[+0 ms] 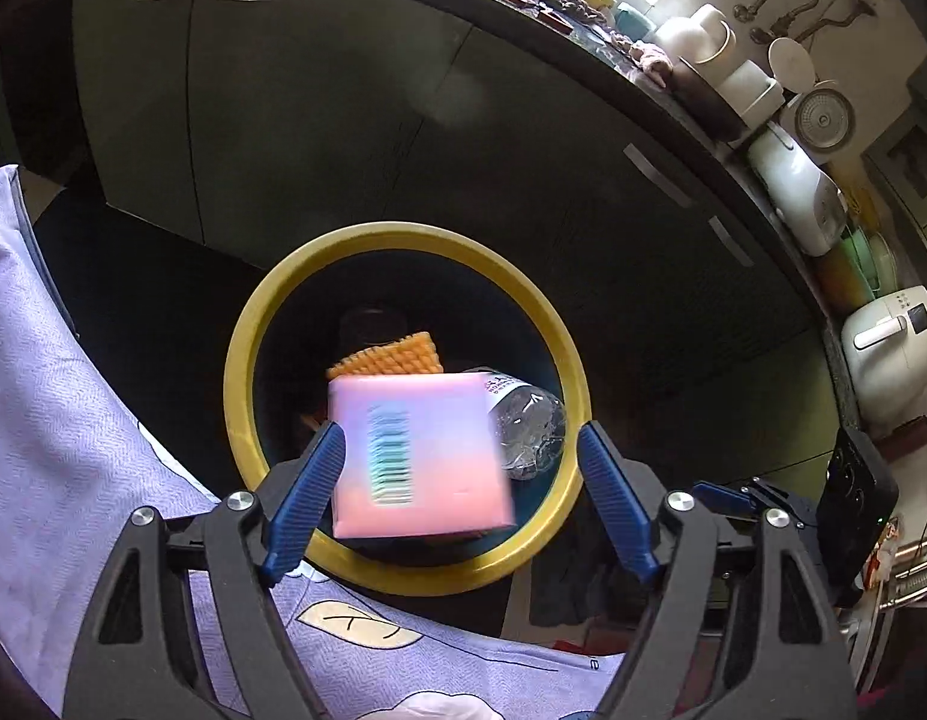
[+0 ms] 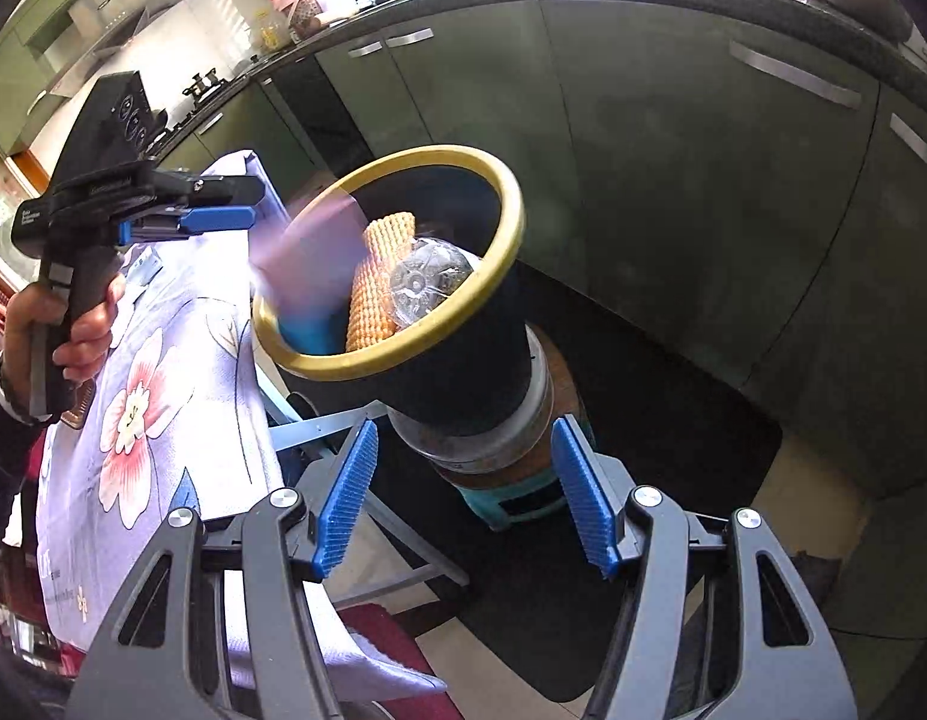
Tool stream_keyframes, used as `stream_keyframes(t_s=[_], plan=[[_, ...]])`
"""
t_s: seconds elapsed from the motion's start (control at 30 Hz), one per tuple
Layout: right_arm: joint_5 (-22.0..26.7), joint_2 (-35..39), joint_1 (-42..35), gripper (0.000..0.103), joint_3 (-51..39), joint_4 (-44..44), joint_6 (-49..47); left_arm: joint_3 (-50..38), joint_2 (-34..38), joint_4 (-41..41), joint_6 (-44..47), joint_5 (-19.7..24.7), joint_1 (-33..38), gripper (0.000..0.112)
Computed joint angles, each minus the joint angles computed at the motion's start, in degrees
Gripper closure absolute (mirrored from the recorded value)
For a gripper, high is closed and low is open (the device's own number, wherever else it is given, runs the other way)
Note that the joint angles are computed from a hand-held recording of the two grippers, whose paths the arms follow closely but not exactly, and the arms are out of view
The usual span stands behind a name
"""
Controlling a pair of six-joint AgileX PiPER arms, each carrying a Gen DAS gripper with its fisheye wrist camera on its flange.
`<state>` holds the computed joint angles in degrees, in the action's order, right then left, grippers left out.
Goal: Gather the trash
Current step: 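Carry the pink box over the bin and open the left gripper, then grasp the brown plastic container on the table with the right gripper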
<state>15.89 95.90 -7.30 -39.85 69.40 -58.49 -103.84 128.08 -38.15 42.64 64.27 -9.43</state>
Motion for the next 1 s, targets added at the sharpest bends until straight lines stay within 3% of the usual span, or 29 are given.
stream_keyframes(t_s=[0.17, 0.37, 0.5, 0.6, 0.73, 0.87, 1.0], plan=[[0.02, 0.61, 1.48, 0.043, -0.78, 0.26, -0.13, 10.78, -9.56, -2.72, 6.25, -3.00, 2.80, 0.033], [-0.44, 0.69, 4.76, 0.043, -2.25, -1.40, 2.37, 27.54, -24.19, -10.08, 18.81, -5.52, 12.10, 0.028], [-0.64, 0.52, 8.56, 0.043, -4.69, -6.34, 8.04, 38.73, -34.67, -16.81, 31.37, -7.10, 22.54, 0.026], [-0.44, 1.26, 12.43, 0.042, -8.13, -12.77, 14.46, 43.59, -39.59, -22.25, 40.43, -3.89, 33.93, 0.023], [1.59, 4.88, 19.81, 0.042, -16.82, -25.65, 26.66, 47.21, -43.02, -27.17, 50.02, -1.26, 48.77, 0.021], [6.80, 12.16, 27.60, 0.042, -30.38, -37.01, 37.00, 45.52, -40.50, -31.43, 55.07, 0.06, 60.79, 0.018], [13.79, 21.40, 34.58, 0.042, -46.95, -43.00, 41.68, 43.92, -36.15, -37.78, 59.13, -5.17, 66.86, 0.017]])
